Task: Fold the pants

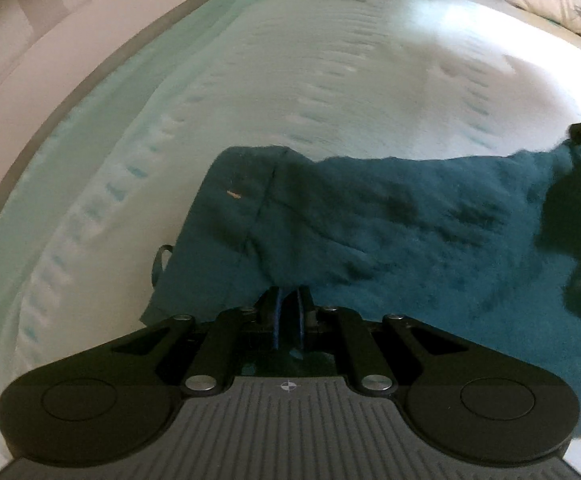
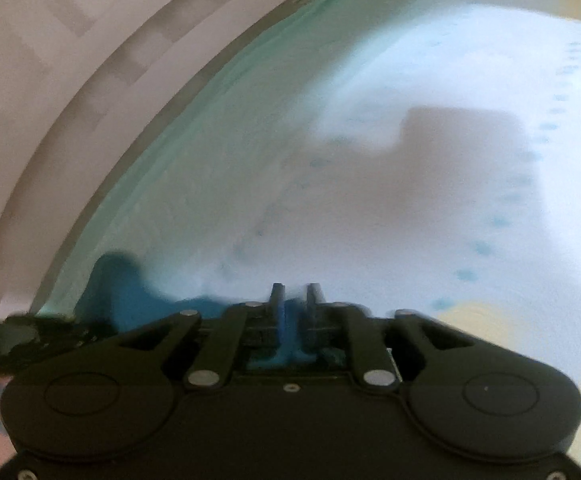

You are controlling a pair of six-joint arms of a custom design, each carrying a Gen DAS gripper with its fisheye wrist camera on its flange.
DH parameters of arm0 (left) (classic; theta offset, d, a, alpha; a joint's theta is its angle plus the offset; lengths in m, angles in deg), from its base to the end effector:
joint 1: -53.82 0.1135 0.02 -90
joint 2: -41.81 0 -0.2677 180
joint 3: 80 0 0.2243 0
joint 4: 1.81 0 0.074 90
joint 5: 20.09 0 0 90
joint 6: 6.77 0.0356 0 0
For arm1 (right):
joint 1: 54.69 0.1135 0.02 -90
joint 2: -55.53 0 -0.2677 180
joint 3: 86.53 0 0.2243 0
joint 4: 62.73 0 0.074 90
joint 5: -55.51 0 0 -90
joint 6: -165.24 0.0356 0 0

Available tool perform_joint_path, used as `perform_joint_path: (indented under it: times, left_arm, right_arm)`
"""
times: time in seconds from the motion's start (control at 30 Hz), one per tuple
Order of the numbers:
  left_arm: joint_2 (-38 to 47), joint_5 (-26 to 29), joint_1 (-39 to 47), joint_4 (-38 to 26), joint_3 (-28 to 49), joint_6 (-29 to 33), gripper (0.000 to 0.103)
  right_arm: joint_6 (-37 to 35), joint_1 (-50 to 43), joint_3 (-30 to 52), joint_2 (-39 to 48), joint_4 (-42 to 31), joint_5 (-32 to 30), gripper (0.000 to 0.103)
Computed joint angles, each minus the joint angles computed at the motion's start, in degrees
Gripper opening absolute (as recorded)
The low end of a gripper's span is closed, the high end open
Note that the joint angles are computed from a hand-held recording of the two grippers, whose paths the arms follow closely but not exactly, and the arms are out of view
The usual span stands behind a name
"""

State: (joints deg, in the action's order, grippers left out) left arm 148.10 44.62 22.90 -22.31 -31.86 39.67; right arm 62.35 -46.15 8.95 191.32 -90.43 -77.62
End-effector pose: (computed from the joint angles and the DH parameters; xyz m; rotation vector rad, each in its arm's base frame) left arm 0.2089 -0.1074 0.0758 -0.3573 2.6786 0.3201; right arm 0.4121 0.0865 0.0624 -0.6703 2.4831 0.9939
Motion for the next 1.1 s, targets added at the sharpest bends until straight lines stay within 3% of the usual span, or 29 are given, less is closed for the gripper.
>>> perform_joint_path:
  times: [0.1, 0.17, 0.3, 0.4, 0.57, 0.83, 1.1]
  left_arm:
    - [2.16, -2.41, -0.33, -2.28, 2.37, 0.23, 0.009]
    - [3.35, -4.71, -1.43, -5.96, 4.54, -0.44, 0.009]
    - [5.46, -6.45, -0.95, -8.56, 6.89, -0.11, 0.009]
    - [7.14, -7.0, -1.03, -14.35, 11.46, -3.39, 0.009]
    - [3.2, -7.12, -6.26, -19.41, 15.35, -11.02, 0.009]
    - [9.19, 7.93, -13.0, -13.78, 22.13, -11.71, 0.009]
    - [12.44, 6.33, -13.34, -15.38, 25.06, -6.24, 0.009]
  right_arm:
    - [4.13, -4.01, 2.73, 0.3, -1.99, -0.52, 0.031]
    - [1.6, -6.99, 2.51, -1.63, -4.34, -1.17, 0.031]
    - [-14.82, -12.37, 0.21, -7.81, -14.57, 0.92, 0.031]
    - [-31.0, -17.76, -5.95, -14.38, -21.16, 3.49, 0.031]
    - [-52.37, -29.44, -19.59, -23.41, -24.44, 7.32, 0.031]
    - [-72.29, -39.89, -40.8, -33.06, -15.22, 11.59, 0.031]
    - [-84.11, -37.81, -52.84, -36.23, -3.29, 9.59, 0.031]
